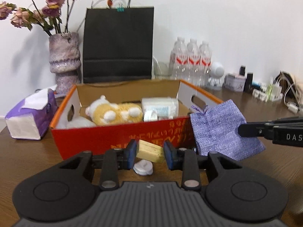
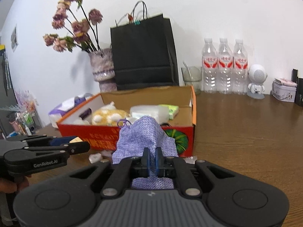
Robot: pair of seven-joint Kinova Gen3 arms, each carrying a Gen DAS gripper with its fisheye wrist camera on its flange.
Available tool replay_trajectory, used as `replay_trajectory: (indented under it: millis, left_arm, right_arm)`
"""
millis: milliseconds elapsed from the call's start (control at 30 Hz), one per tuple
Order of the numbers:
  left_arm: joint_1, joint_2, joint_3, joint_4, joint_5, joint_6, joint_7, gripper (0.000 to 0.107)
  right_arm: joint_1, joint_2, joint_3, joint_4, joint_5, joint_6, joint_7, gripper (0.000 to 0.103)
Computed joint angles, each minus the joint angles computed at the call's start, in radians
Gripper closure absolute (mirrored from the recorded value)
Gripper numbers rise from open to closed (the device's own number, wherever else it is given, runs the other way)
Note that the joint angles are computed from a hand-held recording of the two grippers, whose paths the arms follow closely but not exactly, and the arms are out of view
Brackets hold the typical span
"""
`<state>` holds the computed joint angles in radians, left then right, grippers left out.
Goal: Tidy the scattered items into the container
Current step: 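Grasp the yellow soap bar with the left tool while the right tool lifts the purple bag, then lay the purple bag and soap bar into the box, opening both tools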
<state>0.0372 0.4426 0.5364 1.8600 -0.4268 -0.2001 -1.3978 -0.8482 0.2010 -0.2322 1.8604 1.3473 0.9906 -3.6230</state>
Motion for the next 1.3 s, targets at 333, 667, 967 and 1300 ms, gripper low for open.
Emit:
replay_trajectory:
  millis: [333, 667, 967, 1300]
  left_arm:
    - [-0.061, -0.012, 0.037, -0.054, -0.099, -0.068, 0.115, 0.075]
    - [0.064, 0.061, -0.090, -0.225, -0.050, -0.056, 0.165, 0.075]
    - [0.127, 0.164, -0.131, -0.391, 0.060, 0.123, 0.071, 0.075]
    - [0.277, 0.159, -0.328, -0.415, 0.260, 0.163, -0.033, 0.011]
  right_arm:
    - [0.007, 0.015, 0.017, -0.113, 0.080, 0.059, 0.069, 0.099]
    - [0.060, 0.091, 0.096, -0.248, 0.117, -0.033, 0.101, 0.099]
    - [0.119, 0.158, 0.153, -0.315, -0.056, -0.175, 0.229, 0.099]
    - [0.084, 0.180, 0.207, -0.358, -0.179, -0.176, 0.364, 0.063]
